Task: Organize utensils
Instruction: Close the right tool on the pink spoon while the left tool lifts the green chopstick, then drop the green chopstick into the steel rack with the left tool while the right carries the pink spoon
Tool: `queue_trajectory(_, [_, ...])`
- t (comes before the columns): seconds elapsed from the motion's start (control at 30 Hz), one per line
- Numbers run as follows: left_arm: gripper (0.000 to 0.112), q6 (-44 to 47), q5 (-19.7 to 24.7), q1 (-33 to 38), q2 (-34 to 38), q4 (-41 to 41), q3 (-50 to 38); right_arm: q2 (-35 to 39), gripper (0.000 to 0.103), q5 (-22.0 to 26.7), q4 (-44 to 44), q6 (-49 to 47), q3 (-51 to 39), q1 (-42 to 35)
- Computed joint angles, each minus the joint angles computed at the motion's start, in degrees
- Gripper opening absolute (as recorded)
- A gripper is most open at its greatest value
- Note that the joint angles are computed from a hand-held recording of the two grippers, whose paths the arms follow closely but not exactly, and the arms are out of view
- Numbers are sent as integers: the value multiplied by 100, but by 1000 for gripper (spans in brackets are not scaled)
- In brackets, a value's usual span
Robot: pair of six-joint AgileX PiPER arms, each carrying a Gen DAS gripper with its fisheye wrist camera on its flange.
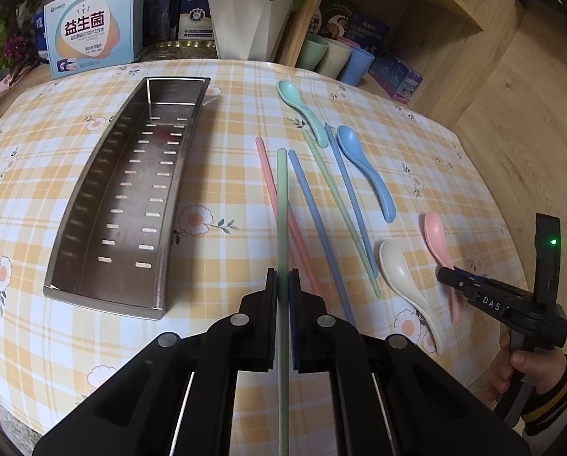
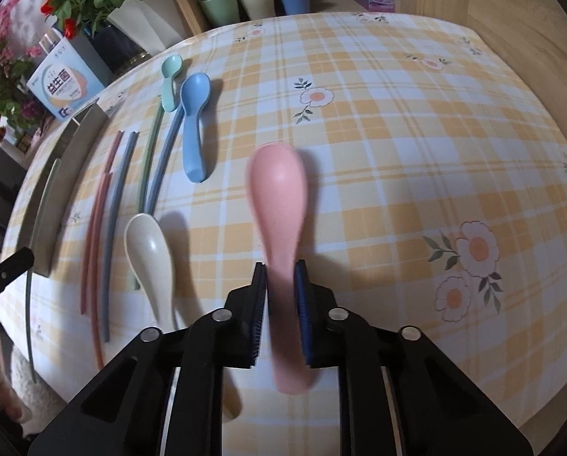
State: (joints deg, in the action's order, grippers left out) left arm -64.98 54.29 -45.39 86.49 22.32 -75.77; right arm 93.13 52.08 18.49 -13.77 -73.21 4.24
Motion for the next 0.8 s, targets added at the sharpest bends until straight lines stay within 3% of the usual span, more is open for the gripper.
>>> queue_trajectory(0.43, [6, 928, 8, 898, -533, -674, -171, -69, 14, 146, 254, 575, -610, 200])
queue_trajectory(0.63, [6, 2326, 250, 1970, -412, -1427, -642, 96, 15, 198, 338, 662, -894, 409])
queue_trajectory(0.8, [6, 3409, 327, 2910, 213, -2131, -1240, 272, 15, 207, 261, 794, -1179, 474])
